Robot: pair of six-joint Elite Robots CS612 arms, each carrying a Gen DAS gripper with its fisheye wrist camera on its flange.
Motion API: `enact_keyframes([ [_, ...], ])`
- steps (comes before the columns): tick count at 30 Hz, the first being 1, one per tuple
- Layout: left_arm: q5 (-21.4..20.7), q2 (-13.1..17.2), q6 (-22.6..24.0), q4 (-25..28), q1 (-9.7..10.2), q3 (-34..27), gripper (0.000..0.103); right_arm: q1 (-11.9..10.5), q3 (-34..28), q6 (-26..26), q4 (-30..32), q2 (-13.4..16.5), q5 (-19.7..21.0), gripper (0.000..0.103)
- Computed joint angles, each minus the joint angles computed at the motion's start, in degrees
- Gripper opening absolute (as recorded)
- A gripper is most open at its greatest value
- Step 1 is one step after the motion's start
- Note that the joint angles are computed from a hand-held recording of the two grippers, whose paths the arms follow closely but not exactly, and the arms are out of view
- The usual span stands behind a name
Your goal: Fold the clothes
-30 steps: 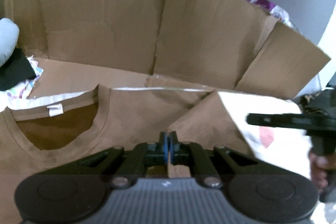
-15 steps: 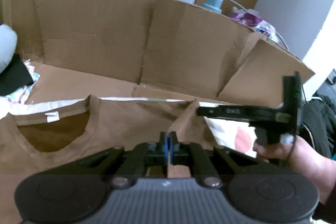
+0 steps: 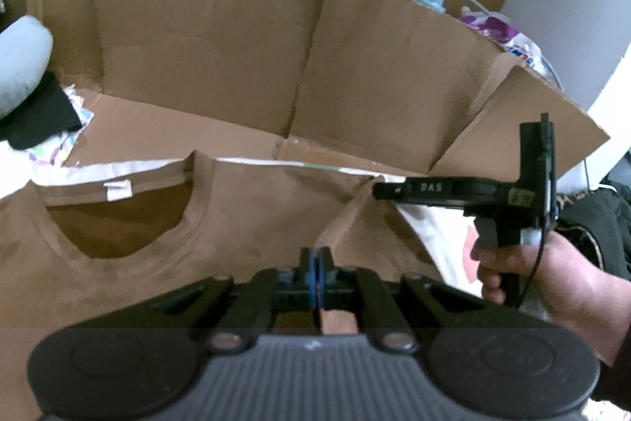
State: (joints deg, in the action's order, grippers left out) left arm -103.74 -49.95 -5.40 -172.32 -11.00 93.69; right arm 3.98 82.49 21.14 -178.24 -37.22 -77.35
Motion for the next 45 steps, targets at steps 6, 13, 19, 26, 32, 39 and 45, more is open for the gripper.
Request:
enact_keyframes([
  [6, 0.8, 1.2, -1.4, 0.5, 0.48, -0.7, 0.002, 0.3, -0.6, -3.0, 1.1, 0.4, -1.7, 0.033],
  [13, 1.4, 3.1, -3.9, 1.8, 1.08, -2.5, 0.002, 0.6, -1.5, -7.2, 3.1, 0.6, -2.9, 0.031],
  [19, 1.0, 4.4, -4.8, 4.2, 1.4, -4.0, 0.002, -0.4, -1.7, -7.9, 4.0, 0.7, 0.7, 0.026],
  [26, 0.5, 5.7, -5.7, 7.4, 1.58, -5.4, 0.002, -1.2, -2.0, -5.9, 4.9, 0.9, 4.0, 0.026],
  [32, -0.2, 5.4, -5.2, 7.6, 1.83, -5.1, 0.002, -3.0, 1.0, -2.0, 3.2, -1.0, 8.9, 0.03],
  [39, -0.6, 5.1, -5.8, 8.2, 1.92, -4.9, 0.002, -3.3, 6.7, -5.7, 1.2, -3.9, 11.0, 0.031],
  [45, -0.7, 4.9, -5.7, 9.2, 1.82, -4.8, 0.002, -2.0, 10.7, -9.2, 1.5, -6.2, 10.3, 0.031],
])
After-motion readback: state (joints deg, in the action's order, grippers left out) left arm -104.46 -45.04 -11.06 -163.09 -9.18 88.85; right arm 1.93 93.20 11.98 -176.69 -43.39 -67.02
